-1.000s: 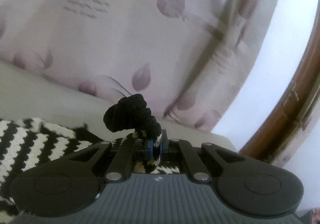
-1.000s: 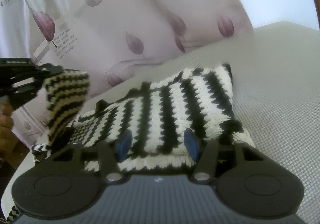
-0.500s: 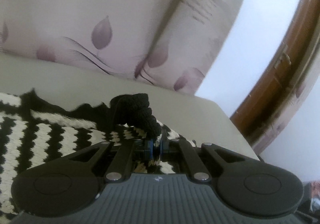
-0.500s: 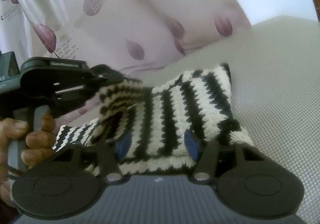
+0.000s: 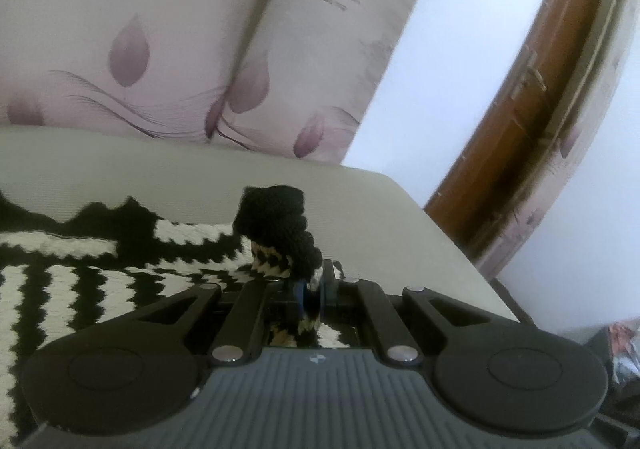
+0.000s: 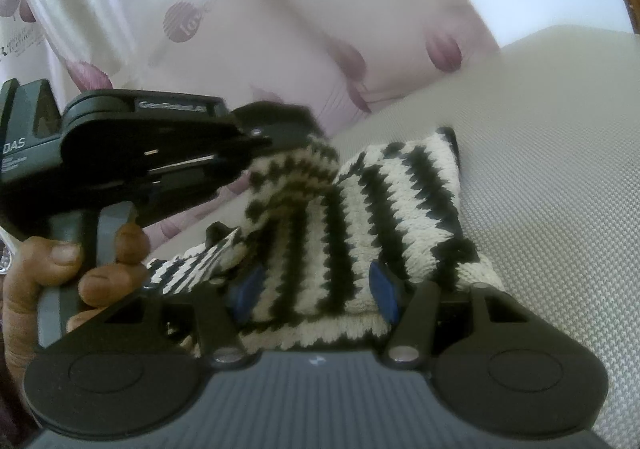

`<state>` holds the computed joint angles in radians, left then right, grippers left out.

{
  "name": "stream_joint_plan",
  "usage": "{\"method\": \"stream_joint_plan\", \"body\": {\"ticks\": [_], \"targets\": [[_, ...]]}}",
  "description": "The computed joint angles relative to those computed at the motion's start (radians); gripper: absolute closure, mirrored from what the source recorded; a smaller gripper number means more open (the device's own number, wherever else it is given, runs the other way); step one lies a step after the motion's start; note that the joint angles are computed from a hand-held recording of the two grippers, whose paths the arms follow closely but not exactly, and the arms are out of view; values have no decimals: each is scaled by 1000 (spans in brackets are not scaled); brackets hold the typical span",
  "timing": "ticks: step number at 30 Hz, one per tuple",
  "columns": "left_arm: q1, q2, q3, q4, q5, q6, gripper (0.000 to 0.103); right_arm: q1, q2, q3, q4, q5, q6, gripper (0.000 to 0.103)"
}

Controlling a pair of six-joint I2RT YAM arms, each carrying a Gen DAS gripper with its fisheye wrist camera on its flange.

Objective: Fold small clothes

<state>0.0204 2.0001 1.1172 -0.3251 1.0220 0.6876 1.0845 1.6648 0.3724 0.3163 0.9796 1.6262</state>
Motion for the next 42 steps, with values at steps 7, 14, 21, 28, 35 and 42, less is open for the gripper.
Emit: {"method": "stream_joint_plan", "body": {"ticks": [7,14,21,28,35,42], "targets": [[25,73,113,-243,91,142,64,4,-2,-16,17,9,14,45],[255,-33,45,-178,306,147,3,3,-6,-25,22,9,27,45],[496,82,16,223,233,209,2,-91,-158,-103,70,-85,-80,44],[542,290,140,365,138,-82,3,-421,-200,-206,315,-406,-256,45],[549,311,142,478,142,-242,3,-547,-109,-149,340,-455,-411,94],[551,318,153,481,109,-274,1,-480,-160,-223,507,-232,-435,94]]}}
